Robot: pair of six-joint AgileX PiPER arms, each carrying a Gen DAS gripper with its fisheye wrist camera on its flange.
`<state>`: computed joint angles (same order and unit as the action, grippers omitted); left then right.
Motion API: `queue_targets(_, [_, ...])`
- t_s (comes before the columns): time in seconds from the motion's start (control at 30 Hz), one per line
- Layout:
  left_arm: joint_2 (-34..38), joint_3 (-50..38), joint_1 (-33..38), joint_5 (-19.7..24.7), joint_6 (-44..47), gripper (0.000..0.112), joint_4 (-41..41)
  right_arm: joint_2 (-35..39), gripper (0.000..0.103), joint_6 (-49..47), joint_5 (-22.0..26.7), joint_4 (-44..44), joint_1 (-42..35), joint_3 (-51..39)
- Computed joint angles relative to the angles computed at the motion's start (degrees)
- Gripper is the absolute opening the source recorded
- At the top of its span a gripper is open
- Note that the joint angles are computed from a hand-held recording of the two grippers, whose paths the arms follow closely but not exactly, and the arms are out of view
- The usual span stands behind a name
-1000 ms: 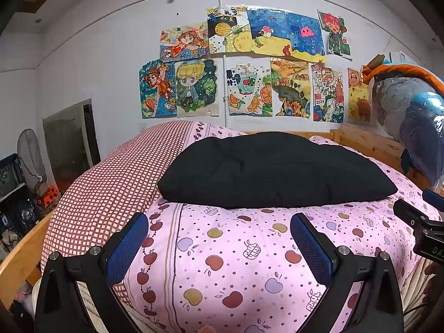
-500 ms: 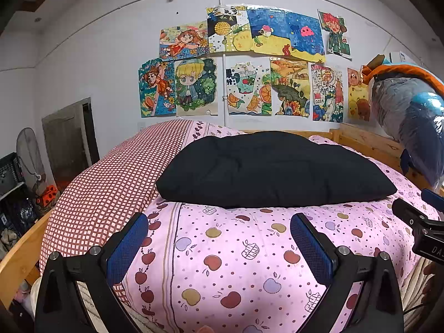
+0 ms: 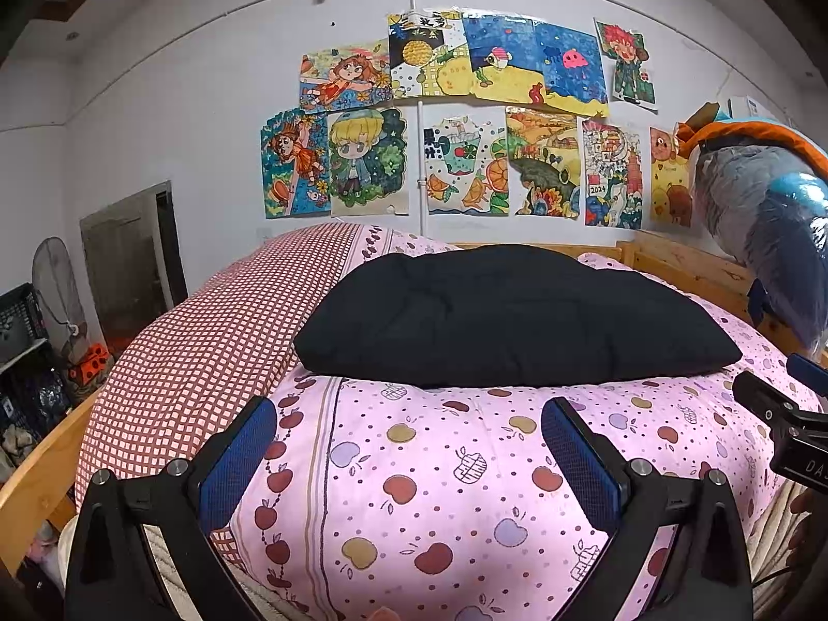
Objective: Fold large clothes
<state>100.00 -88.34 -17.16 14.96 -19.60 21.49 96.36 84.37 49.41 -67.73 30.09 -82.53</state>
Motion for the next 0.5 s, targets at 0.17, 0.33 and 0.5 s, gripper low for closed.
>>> queue_targets(0.17, [0.0, 0.1, 0.1, -0.2, 0.7, 0.103, -0.6, 0.0, 0.101, 0.1, -0.1, -0.1, -0.1, 0.0])
queue_targets(0.33, [0.0, -0.1, 0.2, -0.1, 0.8, 0.103, -0.7, -0.1, 0.101, 0.1, -0.2, -0.1, -0.1, 0.2])
queue_targets(0.5, [0.2, -0.3, 0.4, -0.1, 1.7, 0.103, -1.6, -0.1, 0.101, 0.1, -0.2, -0.1, -0.2, 0.2])
